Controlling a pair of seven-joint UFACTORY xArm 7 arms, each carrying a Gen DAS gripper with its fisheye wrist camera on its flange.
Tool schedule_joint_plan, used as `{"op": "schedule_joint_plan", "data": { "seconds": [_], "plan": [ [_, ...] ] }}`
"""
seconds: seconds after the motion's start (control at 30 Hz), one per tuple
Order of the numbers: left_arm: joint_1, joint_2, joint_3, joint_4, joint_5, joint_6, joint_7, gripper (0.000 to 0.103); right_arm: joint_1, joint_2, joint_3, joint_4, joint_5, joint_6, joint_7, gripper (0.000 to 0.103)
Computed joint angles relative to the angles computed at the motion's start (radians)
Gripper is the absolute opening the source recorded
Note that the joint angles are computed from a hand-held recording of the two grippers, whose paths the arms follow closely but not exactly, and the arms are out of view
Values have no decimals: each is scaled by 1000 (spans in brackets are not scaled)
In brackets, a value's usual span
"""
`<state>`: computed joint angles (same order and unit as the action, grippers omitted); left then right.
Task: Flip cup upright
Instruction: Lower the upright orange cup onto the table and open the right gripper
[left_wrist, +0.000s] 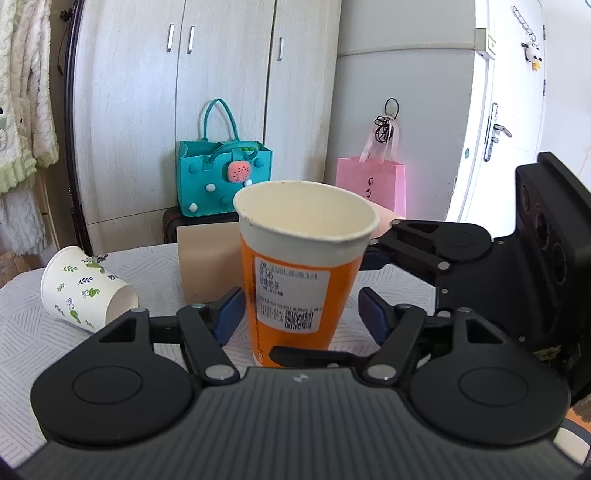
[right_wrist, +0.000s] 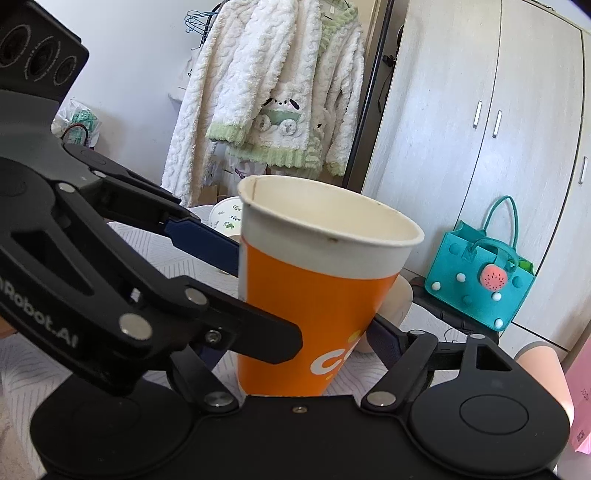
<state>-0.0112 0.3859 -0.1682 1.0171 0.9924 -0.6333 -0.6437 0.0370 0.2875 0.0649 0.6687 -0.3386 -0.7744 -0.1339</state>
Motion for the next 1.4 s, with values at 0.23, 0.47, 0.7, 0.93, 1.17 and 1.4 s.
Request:
{"op": "schedule_joint_plan", "data": {
  "seconds": [0.23,0.47,0.7,0.93,1.17,1.4],
  "plan": [
    [-32,-32,26,-90,-148,-44,97,75,82,-37,-11,-66,236,-10,-115,91],
    [-46,-139,32,-218,-306,-41,165,75,54,-105,-3,-172,200,-80,-6,91],
    [-109,-269,54,-378,-507,-63,303,77,100,-198,11,-285,288,-140,-24,91],
    [-160,-414,58,-526,-656,-78,387,79,162,-310,43,-393,451,-177,-12,91],
    [-207,-549,51,-659,-805,-82,475,79,232,-384,112,-480,687,-231,-58,91],
    [-229,-593,16,-737,-965,-118,551,82,325,-363,175,-512,931,-344,-76,91]
  ]
}}
